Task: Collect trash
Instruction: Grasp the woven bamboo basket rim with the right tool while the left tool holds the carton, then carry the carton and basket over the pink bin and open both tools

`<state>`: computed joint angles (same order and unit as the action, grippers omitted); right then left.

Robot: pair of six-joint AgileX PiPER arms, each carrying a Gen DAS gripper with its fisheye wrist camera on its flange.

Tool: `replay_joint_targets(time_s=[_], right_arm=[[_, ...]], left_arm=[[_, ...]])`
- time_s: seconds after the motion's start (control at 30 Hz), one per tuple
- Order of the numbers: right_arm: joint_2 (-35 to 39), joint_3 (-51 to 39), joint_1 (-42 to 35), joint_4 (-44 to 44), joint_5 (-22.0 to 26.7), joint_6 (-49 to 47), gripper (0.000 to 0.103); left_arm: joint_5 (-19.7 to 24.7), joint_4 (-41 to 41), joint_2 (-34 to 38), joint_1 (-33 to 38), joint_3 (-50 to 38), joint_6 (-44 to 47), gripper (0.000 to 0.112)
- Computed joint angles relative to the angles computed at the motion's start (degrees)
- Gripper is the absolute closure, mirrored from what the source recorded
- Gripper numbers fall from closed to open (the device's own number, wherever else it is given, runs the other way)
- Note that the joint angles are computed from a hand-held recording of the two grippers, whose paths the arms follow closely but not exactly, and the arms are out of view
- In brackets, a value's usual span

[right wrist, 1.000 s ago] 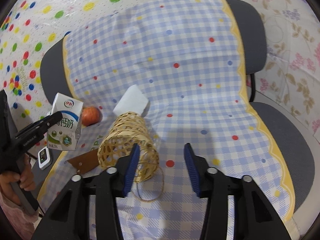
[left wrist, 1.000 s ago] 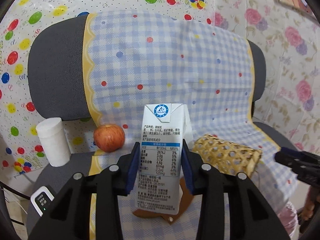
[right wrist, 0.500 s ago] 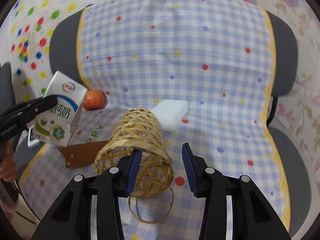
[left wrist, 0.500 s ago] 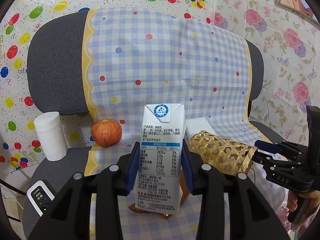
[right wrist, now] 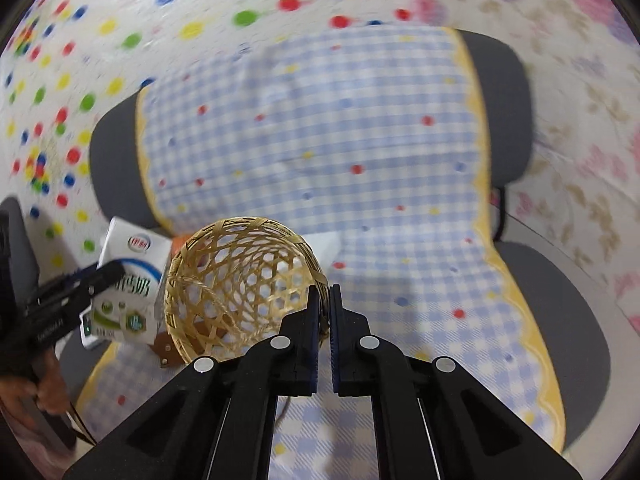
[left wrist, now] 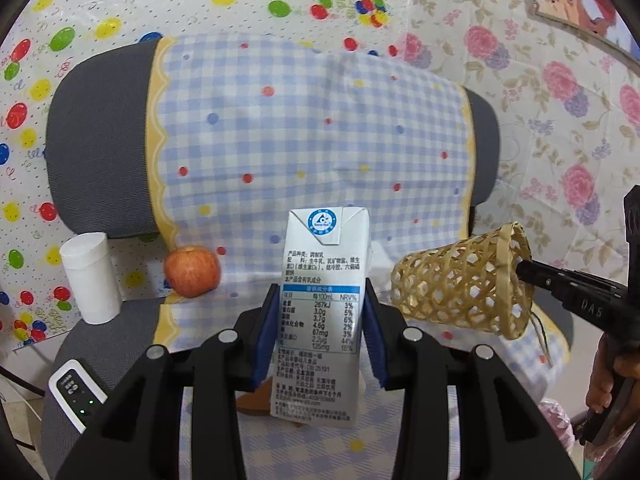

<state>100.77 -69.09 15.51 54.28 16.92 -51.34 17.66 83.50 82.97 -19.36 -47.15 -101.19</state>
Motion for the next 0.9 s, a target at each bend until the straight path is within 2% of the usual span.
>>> replay_joint_targets(time_s=[0.1, 0.2, 0.33, 0.67, 0.83, 0.9], right_arm=[[-3.1, 2.9, -1.4, -0.5, -0.2, 1.3, 0.098], [-7.0, 7.3, -2.1, -1.6, -2.8, 1.9, 0.098], [-11.5, 12.5, -3.7, 2.3, -4.7, -2.0, 0.098], [-22.1, 23.1, -11.5, 7.5, -4.0, -7.6, 0.097], [-27.9, 28.5, -16.0, 2.1, -5.0, -2.8, 0.097], [-30.5, 30.7, -19.4, 0.8, -3.7, -1.9, 0.097]], left_arm=[[0.7, 1.4, -0.2, -2.5, 0.0, -1.7, 0.075], [1.8, 3.5, -0.1, -6.0, -0.1, -3.8, 0.075], [3.9, 4.3, 0.6, -10.5, -0.8, -4.7, 0.075], [4.3, 5.4, 3.7, -19.2, -3.8, -7.2, 0.075], [3.5, 7.1, 7.2, -23.9, -6.5, -8.3, 0.075], [3.2, 7.2, 8.5, -25.8, -7.6, -8.1, 0.075]])
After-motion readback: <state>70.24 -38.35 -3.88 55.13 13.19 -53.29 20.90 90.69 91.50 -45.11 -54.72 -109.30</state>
